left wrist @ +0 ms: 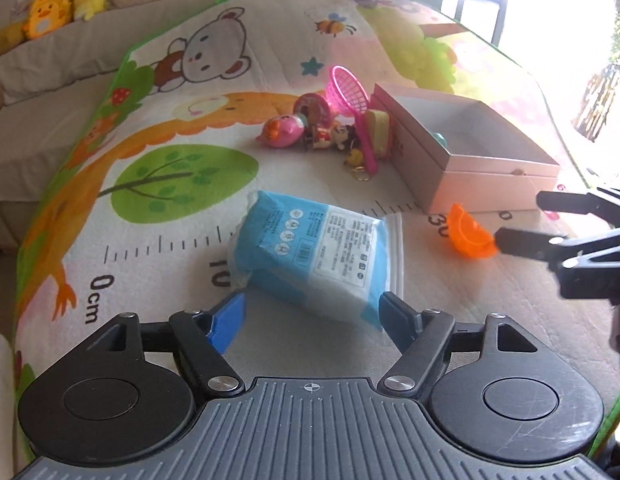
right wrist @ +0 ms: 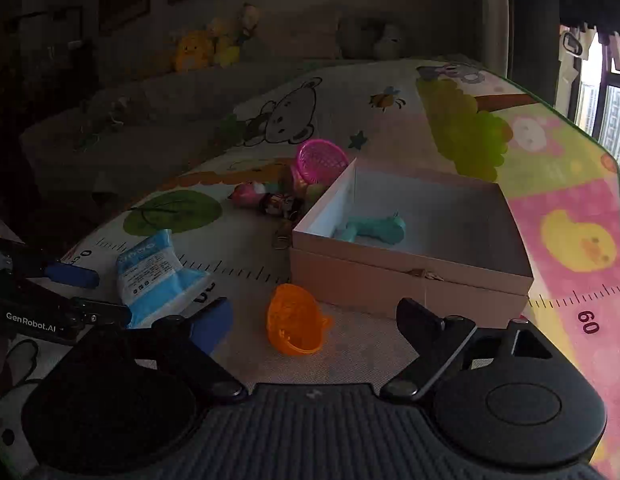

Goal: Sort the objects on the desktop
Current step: 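Grasp the blue wipes packet with the left tool while the right tool grasps the orange toy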

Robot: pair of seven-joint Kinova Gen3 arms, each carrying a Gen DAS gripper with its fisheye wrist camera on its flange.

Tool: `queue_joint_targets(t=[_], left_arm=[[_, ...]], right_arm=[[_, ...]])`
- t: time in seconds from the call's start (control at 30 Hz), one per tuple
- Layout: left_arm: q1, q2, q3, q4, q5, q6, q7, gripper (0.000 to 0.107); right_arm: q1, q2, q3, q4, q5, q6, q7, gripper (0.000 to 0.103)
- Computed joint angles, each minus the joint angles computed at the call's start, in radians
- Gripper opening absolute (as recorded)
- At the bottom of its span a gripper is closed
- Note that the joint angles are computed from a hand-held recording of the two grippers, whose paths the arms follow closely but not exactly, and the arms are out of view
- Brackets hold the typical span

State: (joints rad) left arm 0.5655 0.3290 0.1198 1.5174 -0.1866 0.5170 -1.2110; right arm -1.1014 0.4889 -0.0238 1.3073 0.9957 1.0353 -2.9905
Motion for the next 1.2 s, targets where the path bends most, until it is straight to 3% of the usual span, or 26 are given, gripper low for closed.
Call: queue_joint_targets(t=[0.1, 0.13, 0.17, 0.2, 0.23, 0.3, 0.37, 0.53, 0.6, 0.67, 0.73, 0.9, 0.97, 1.0, 1.03, 1.2], left_arm=[[-0.078, 0.015, 0.066, -0.036, 0.112, 0.025, -0.037, 0.096], [-0.079, 0.026, 0.061, -0.056, 0.147, 0.036, -0.032, 0.097], [-0.077, 0.041, 0.058, -0.082, 0.166, 0.052, -0.020, 0.097], [-0.065, 0.064, 0.043, -0.124, 0.180, 0.084, 0.009, 0.098], [-0.056, 0.087, 0.033, -0.167, 0.186, 0.117, 0.041, 0.099], [-0.049, 0.141, 0.027, -0.259, 0.198, 0.180, 0.080, 0.100], [0.000, 0.204, -0.014, -0.352, 0.149, 0.220, 0.124, 0.100], [0.070, 0.315, -0.048, -0.525, 0.043, 0.327, 0.084, 0.099], [0.094, 0.312, -0.058, -0.504, 0.001, 0.316, 0.048, 0.090], [0.104, 0.278, -0.066, -0.428, -0.025, 0.259, 0.026, 0.084], [0.120, 0.240, -0.083, -0.348, -0.063, 0.201, 0.024, 0.071], [0.108, 0.168, -0.068, -0.223, -0.093, 0.140, 0.003, 0.061], [0.103, 0.141, -0.054, -0.186, -0.099, 0.132, -0.019, 0.060], [0.097, 0.129, -0.043, -0.172, -0.094, 0.132, -0.032, 0.059], [0.090, 0.115, -0.032, -0.157, -0.087, 0.130, -0.046, 0.059], [0.067, 0.031, 0.006, -0.096, -0.060, 0.057, -0.102, 0.057]], right_arm=[[0.050, 0.040, -0.003, -0.046, -0.066, -0.025, 0.042, 0.087], [0.066, 0.036, 0.005, -0.037, -0.097, -0.058, 0.034, 0.082], [0.093, 0.027, -0.004, -0.021, -0.127, -0.092, 0.028, 0.075], [0.110, 0.019, -0.009, -0.014, -0.158, -0.109, 0.039, 0.057], [0.110, 0.018, -0.004, -0.010, -0.173, -0.113, 0.040, 0.050], [0.080, 0.005, 0.012, 0.020, -0.160, -0.111, 0.021, 0.049], [0.057, -0.005, 0.013, 0.037, -0.149, -0.095, 0.014, 0.049], [0.012, -0.016, 0.005, 0.058, -0.110, -0.031, -0.011, 0.049], [0.000, -0.022, 0.004, 0.072, -0.078, -0.018, -0.039, 0.052], [0.012, -0.031, -0.004, 0.081, -0.062, -0.034, -0.059, 0.061], [0.029, -0.031, -0.009, 0.081, -0.051, -0.055, -0.066, 0.073], [0.109, 0.005, -0.023, 0.022, -0.132, -0.134, 0.015, 0.074], [0.110, 0.020, -0.013, -0.010, -0.167, -0.125, 0.047, 0.063], [0.104, 0.021, -0.008, -0.020, -0.177, -0.115, 0.066, 0.050], [0.110, 0.012, -0.018, -0.020, -0.192, -0.116, 0.090, 0.046], [0.038, -0.101, -0.016, 0.046, -0.161, -0.065, 0.085, 0.046]])
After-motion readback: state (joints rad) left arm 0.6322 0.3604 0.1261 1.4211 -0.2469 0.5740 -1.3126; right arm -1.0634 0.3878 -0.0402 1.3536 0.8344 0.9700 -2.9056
